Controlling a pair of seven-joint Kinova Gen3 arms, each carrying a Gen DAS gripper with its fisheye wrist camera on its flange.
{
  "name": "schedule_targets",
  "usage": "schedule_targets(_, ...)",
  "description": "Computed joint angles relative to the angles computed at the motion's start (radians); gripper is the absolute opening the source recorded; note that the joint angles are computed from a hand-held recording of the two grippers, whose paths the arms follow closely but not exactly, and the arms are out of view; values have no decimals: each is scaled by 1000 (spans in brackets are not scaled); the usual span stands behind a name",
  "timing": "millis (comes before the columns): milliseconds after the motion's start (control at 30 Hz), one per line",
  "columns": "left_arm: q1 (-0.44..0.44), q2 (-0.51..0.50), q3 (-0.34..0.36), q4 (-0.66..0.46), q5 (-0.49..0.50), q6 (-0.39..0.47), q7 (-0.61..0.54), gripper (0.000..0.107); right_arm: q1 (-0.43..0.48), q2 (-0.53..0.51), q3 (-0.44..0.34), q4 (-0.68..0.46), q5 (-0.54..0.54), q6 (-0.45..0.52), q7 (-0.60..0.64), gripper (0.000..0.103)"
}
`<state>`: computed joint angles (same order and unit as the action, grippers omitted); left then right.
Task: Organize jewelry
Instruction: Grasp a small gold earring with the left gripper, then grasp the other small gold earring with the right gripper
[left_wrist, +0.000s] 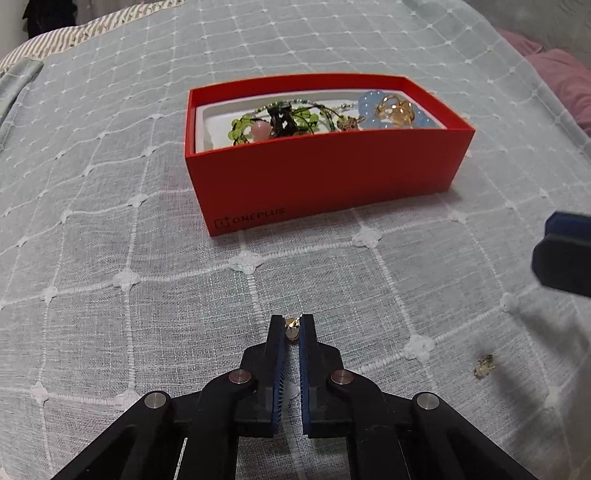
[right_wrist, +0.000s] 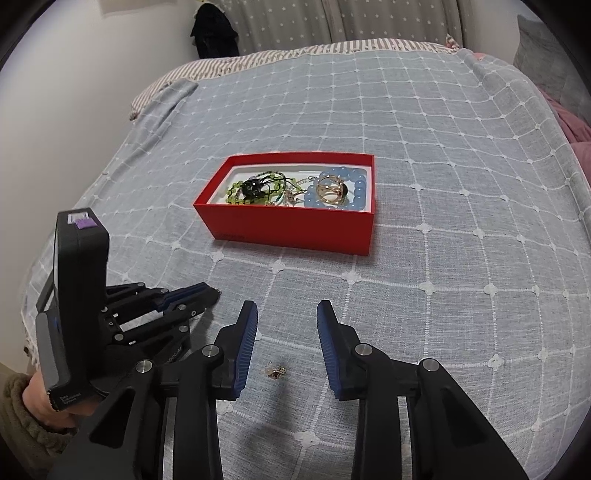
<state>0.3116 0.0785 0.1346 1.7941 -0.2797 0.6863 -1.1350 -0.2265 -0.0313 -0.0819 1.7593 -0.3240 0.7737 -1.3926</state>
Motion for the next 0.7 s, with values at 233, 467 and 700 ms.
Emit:
schedule_targets(233, -27, -39, -4, 11, 37, -15, -12, 2, 11, 65, 2, -55, -20, 143, 128, 35)
schedule_targets(467, -58, -58, -4, 14, 75, -21, -35, 2, -27, 59, -36, -30, 58, 145, 187, 35)
schedule_targets(700, -64, -56, 2, 12, 82, -21, -41, 2, -58, 79, -45, -23, 121, 143, 150, 35)
